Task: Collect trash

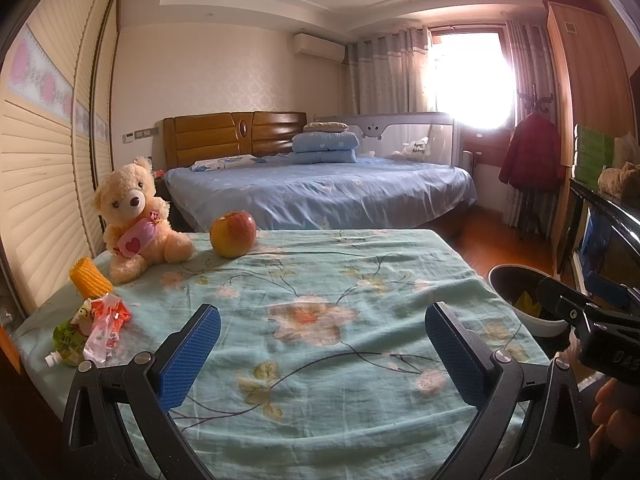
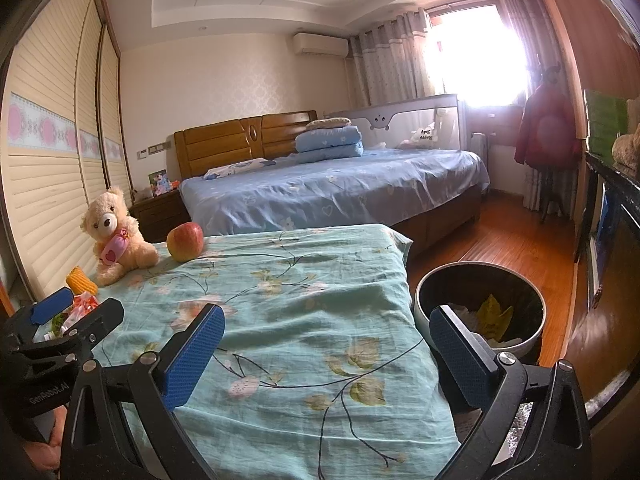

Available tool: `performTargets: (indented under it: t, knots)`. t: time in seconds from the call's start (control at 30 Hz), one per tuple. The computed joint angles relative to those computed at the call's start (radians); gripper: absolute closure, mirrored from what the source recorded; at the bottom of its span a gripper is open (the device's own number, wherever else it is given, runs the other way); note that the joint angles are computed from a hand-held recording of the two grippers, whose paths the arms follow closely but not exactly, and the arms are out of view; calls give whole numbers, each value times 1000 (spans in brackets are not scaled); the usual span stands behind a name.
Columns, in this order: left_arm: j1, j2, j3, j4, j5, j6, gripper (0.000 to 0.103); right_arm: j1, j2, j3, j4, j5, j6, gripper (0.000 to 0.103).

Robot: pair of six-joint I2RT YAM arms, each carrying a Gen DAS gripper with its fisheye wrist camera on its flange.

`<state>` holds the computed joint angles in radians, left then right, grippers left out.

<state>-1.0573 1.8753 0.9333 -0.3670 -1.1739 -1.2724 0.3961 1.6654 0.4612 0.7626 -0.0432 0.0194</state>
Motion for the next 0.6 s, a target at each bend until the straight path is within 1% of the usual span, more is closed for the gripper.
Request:
performTargets:
  t: [0.17,0.4,0.6]
  knots:
    - [5,1,-4,19,7,19,1,-2,2,2,-1,-3,-1,0]
    - [31,0,-20,89,31,82,0,2,14,5,-4,1,4,0]
    - [46,7,-17,112,48,106,0,-10,40,20,-11,-11,5,0]
